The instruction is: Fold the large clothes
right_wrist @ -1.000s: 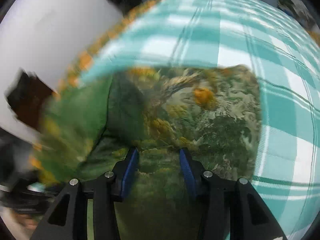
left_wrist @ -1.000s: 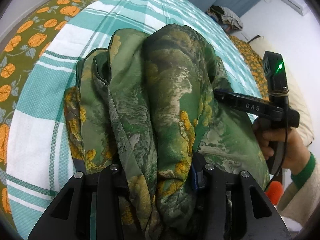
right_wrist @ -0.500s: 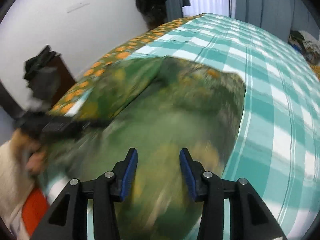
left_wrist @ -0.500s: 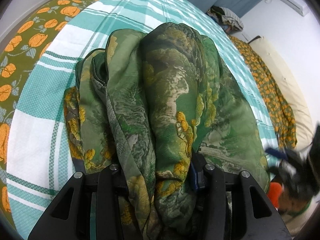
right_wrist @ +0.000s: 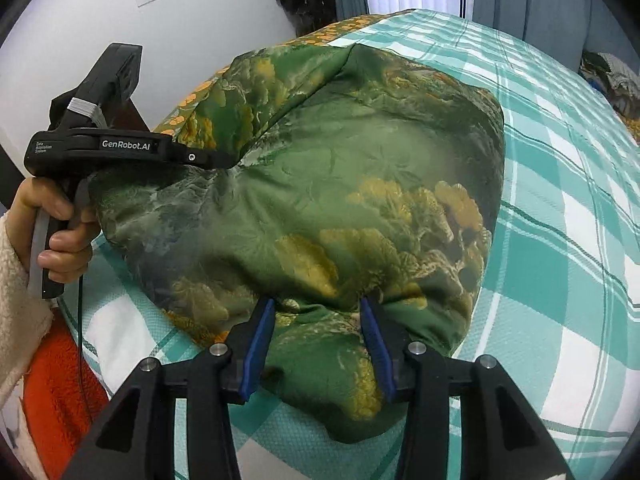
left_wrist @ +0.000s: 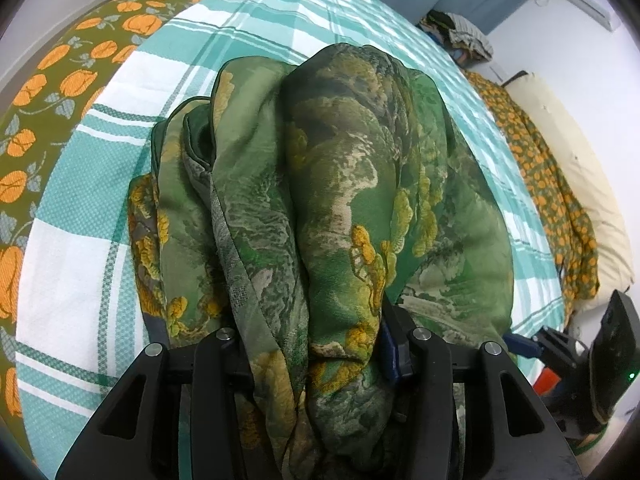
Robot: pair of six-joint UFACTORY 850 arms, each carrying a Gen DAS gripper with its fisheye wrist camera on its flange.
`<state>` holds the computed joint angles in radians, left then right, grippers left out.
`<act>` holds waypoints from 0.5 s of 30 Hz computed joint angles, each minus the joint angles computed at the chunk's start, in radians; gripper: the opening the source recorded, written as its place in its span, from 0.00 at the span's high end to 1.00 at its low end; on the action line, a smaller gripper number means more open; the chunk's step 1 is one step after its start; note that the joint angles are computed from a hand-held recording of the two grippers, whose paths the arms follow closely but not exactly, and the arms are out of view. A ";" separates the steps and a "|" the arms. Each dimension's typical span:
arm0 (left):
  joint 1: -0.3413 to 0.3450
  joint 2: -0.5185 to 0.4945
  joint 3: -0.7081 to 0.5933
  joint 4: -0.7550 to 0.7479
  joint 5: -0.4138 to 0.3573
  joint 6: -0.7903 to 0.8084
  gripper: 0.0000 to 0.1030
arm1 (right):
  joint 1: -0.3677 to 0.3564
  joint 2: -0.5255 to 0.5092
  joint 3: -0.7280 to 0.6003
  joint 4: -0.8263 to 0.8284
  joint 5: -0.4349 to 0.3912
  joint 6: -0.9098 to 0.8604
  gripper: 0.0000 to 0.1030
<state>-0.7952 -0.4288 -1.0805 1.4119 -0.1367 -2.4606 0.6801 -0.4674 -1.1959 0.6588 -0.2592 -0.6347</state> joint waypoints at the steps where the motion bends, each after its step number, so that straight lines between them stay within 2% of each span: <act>1: -0.002 0.002 -0.003 -0.053 -0.004 0.047 0.52 | 0.000 0.010 0.006 -0.005 0.003 0.009 0.55; 3: -0.007 0.008 -0.011 -0.170 -0.019 0.148 0.49 | 0.005 0.045 0.022 -0.062 0.014 0.074 0.55; 5: -0.019 0.016 -0.020 -0.277 -0.053 0.237 0.40 | 0.009 0.072 0.033 -0.116 0.026 0.137 0.55; 8: -0.041 0.039 -0.029 -0.367 -0.125 0.325 0.33 | 0.007 0.108 0.034 -0.014 0.045 0.054 0.55; 10: -0.052 0.066 -0.017 -0.342 -0.144 0.294 0.31 | 0.004 0.107 0.012 0.064 0.029 -0.022 0.55; 12: -0.065 0.108 0.016 -0.246 -0.161 0.189 0.25 | 0.006 0.093 -0.016 0.069 0.013 -0.030 0.55; 14: -0.081 0.154 0.060 -0.148 -0.205 0.076 0.10 | 0.010 0.080 -0.037 0.063 0.012 -0.030 0.55; 15: -0.089 0.178 0.087 -0.109 -0.232 0.026 0.08 | 0.012 0.072 -0.048 0.063 0.011 -0.027 0.55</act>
<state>-0.8837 -0.2509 -0.9936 1.3027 -0.3688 -2.4343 0.6920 -0.3958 -1.2441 0.7217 -0.2479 -0.6621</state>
